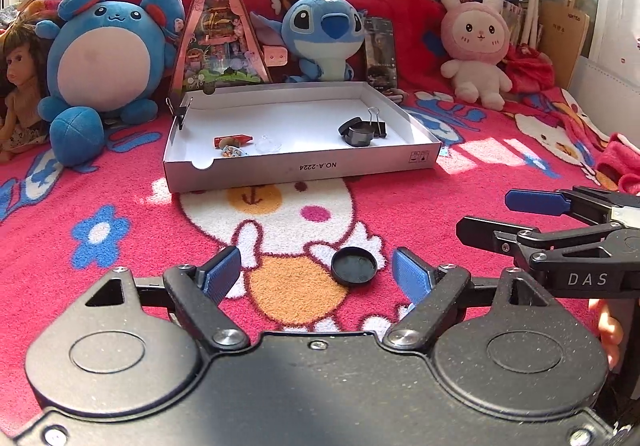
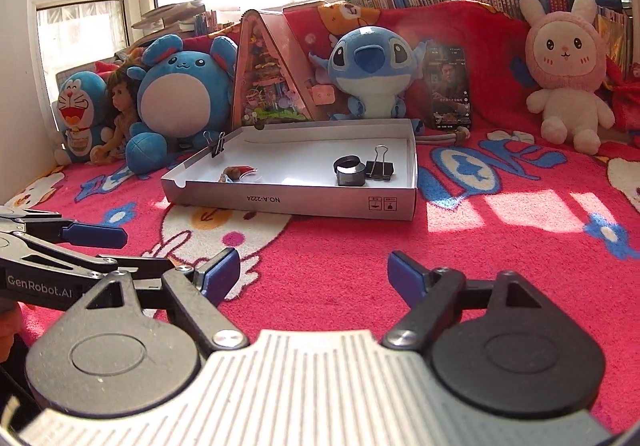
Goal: Organize rigid objects
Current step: 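Withdraw both open tools from the box toward the items on the blanket, then grasp a brown acorn with the left tool while the right tool grasps a red crayon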
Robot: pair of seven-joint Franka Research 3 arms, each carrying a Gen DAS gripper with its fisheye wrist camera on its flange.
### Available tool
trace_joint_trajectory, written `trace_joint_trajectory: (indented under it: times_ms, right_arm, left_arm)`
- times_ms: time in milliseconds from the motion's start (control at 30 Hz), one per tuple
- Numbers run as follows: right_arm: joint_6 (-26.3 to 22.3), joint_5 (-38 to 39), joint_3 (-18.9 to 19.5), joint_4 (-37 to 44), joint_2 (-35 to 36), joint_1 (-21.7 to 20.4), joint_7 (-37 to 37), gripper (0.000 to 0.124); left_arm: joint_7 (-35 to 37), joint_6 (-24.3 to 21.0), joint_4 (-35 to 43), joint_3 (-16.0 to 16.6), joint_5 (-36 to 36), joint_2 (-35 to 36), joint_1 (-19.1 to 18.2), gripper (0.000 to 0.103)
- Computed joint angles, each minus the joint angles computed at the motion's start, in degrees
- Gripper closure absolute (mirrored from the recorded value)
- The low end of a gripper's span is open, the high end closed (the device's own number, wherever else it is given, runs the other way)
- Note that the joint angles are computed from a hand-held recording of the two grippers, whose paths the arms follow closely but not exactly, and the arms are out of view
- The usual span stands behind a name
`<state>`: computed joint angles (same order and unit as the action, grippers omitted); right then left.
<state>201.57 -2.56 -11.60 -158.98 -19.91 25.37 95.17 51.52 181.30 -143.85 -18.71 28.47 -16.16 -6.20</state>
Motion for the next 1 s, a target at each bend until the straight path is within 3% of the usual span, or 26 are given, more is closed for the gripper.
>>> trace_joint_trajectory:
  times_ms: [267,300,367,400,467,533,600,700,833,867,933,1000]
  right_arm:
    - [1.5,0.7,2.1,-6.3,-5.5,0.1,-2.8,0.035]
    - [1.6,0.6,2.0,-7.1,-6.1,0.5,-3.1,0.035]
    - [2.1,-0.1,1.4,-8.3,-6.9,1.5,-3.8,0.035]
    - [2.6,-0.8,0.8,-8.9,-7.2,2.2,-4.2,0.035]
    - [2.3,-2.4,-0.5,-10.0,-8.1,3.7,-4.7,0.035]
    - [1.3,-4.1,-2.2,-10.6,-8.8,5.6,-5.4,0.040]
    - [0.6,-4.5,-3.0,-10.6,-8.8,7.0,-6.0,0.044]
    - [0.2,-4.4,-3.9,-10.4,-8.2,8.8,-6.1,0.053]
    - [0.2,-3.2,-2.9,-10.1,-7.5,9.0,-6.0,0.077]
    - [0.1,-2.1,-1.2,-10.0,-7.2,7.7,-6.1,0.080]
    - [-0.4,-0.2,1.5,-9.8,-6.9,5.6,-6.6,0.100]
    - [-0.7,1.3,3.0,-9.9,-7.2,4.3,-7.0,0.109]
  left_arm:
    - [-1.6,1.5,-5.9,-1.6,-0.2,-5.8,-0.1,0.022]
    - [-1.7,1.7,-6.5,-1.9,-0.4,-6.3,0.1,0.024]
    - [-1.1,1.7,-7.8,-1.1,-0.9,-7.3,-1.2,0.037]
    - [-0.6,1.6,-8.3,0.1,-1.4,-7.6,-2.7,0.043]
    - [2.0,1.3,-9.3,5.6,-3.4,-7.5,-9.0,0.057]
    - [4.8,0.9,-9.6,10.3,-5.9,-7.3,-14.4,0.059]
    - [6.9,1.3,-9.8,12.1,-7.8,-7.0,-16.9,0.063]
    - [8.4,2.4,-9.3,11.1,-9.2,-5.8,-16.6,0.067]
    - [9.4,3.6,-7.9,10.8,-10.8,-2.9,-16.5,0.075]
    - [9.7,3.3,-7.3,12.2,-11.6,-1.9,-18.0,0.078]
    - [12.3,2.8,-6.5,19.4,-14.6,-0.6,-25.5,0.083]
    - [14.0,2.9,-6.3,21.1,-16.7,-0.1,-27.5,0.084]
